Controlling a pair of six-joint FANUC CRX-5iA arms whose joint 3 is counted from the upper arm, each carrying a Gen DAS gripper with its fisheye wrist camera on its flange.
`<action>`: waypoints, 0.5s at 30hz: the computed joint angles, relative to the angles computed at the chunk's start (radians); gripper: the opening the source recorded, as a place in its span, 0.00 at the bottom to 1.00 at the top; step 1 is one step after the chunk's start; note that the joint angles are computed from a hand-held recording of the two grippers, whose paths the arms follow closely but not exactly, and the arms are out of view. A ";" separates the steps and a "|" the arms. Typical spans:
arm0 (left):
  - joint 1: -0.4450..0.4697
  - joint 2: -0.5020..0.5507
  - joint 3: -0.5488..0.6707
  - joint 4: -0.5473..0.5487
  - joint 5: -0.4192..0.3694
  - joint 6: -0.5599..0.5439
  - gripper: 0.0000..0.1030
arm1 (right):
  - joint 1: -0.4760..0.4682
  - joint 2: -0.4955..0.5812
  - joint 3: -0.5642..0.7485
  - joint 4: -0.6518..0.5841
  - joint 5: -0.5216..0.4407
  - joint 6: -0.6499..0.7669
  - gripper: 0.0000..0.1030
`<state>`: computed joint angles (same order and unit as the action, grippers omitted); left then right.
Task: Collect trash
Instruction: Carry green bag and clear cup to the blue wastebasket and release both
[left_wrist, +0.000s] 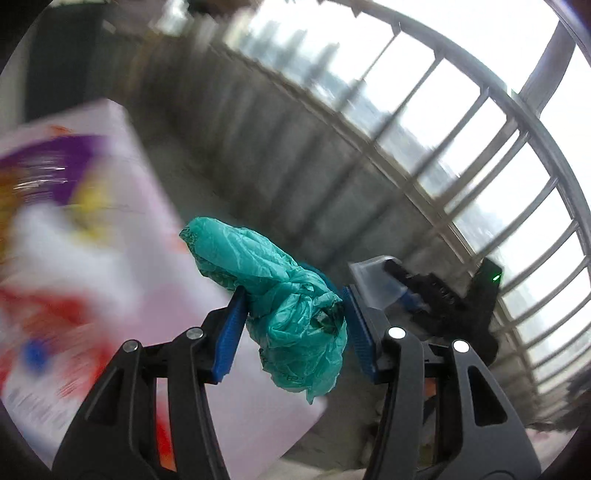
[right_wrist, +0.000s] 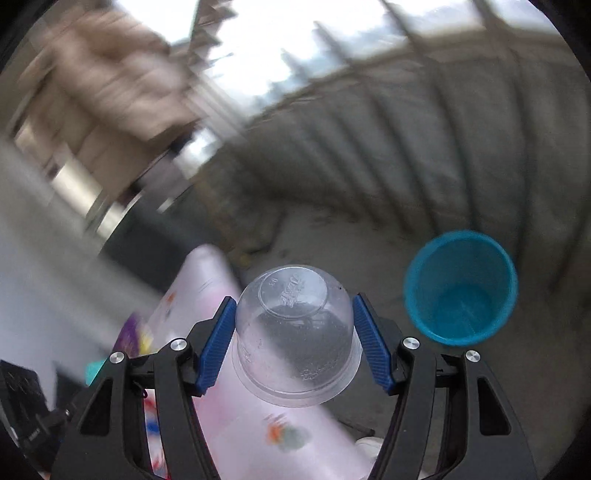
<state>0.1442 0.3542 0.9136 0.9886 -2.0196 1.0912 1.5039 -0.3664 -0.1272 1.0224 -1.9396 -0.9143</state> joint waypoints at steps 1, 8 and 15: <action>-0.055 0.020 0.028 -0.023 0.001 0.017 0.48 | 0.014 -0.046 -0.049 -0.019 -0.016 -0.074 0.61; -0.419 0.135 0.087 -0.249 0.047 0.059 0.49 | 0.073 -0.317 -0.316 -0.152 -0.083 -0.416 0.61; -0.549 0.060 -0.190 -0.396 0.276 -0.064 0.71 | -0.019 -0.553 -0.539 -0.202 0.039 -0.504 0.73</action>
<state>-0.4048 0.4144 0.7234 0.5924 -1.7432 1.0272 1.4847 -0.9189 -0.6663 0.8200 -1.9007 -1.4187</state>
